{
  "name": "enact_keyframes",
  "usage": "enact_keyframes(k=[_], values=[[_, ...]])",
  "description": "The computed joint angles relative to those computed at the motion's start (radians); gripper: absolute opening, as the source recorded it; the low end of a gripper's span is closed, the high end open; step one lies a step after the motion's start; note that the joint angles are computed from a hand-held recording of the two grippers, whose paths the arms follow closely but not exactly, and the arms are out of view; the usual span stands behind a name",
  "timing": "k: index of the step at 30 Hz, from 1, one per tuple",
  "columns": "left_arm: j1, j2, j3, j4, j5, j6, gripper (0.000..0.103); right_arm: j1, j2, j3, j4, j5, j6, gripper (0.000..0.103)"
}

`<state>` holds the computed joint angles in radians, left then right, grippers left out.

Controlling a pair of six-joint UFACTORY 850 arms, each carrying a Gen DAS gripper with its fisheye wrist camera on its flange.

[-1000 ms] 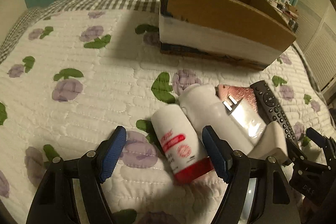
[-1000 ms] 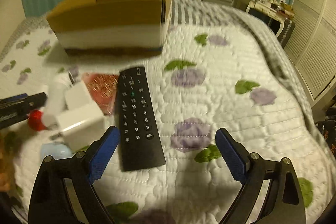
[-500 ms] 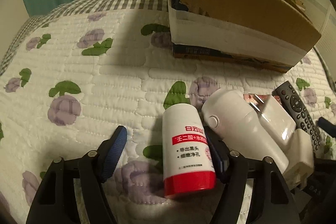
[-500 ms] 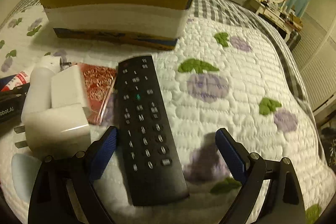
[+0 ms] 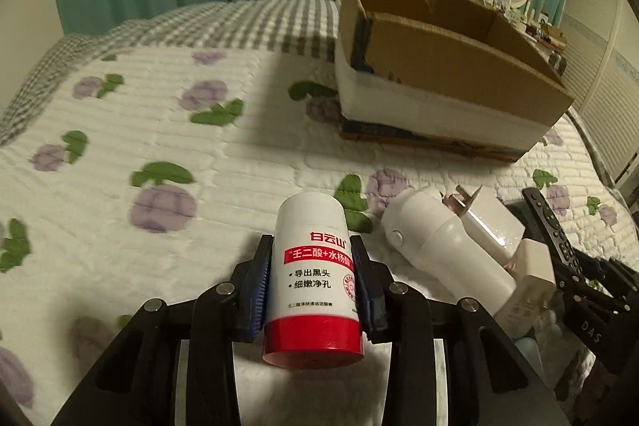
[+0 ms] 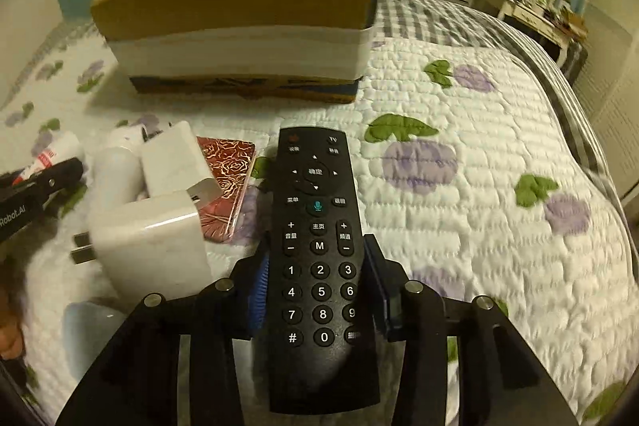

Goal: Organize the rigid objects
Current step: 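Carry the bottle and remote in both tools over the cardboard box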

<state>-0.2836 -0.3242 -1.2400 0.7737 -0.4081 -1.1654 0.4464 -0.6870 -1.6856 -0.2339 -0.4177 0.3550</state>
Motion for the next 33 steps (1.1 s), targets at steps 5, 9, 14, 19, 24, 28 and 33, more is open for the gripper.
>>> enact_keyframes(k=[5, 9, 14, 19, 24, 28, 33], values=[[-0.004, 0.060, 0.025, 0.055, -0.004, -0.040, 0.036, 0.015, 0.072, 0.081, -0.006, 0.045, 0.060, 0.041], [-0.023, 0.110, 0.035, 0.115, -0.026, -0.083, 0.036, 0.036, 0.134, 0.135, -0.080, 0.068, 0.123, 0.041], [-0.033, 0.172, 0.042, 0.152, -0.014, -0.120, 0.036, 0.057, 0.234, 0.199, -0.270, 0.128, 0.303, 0.041], [-0.043, 0.231, 0.032, 0.198, -0.006, -0.134, 0.036, 0.066, 0.308, 0.202, -0.412, 0.162, 0.425, 0.041], [-0.067, 0.272, 0.004, 0.291, -0.024, -0.159, 0.036, 0.070, 0.360, 0.174, -0.481, 0.174, 0.476, 0.041], [-0.068, 0.284, -0.035, 0.301, 0.021, -0.152, 0.036, 0.074, 0.382, 0.137, -0.603, 0.189, 0.591, 0.041], [-0.056, 0.259, -0.114, 0.325, 0.056, -0.150, 0.036, 0.069, 0.372, 0.052, -0.592, 0.210, 0.578, 0.041]])
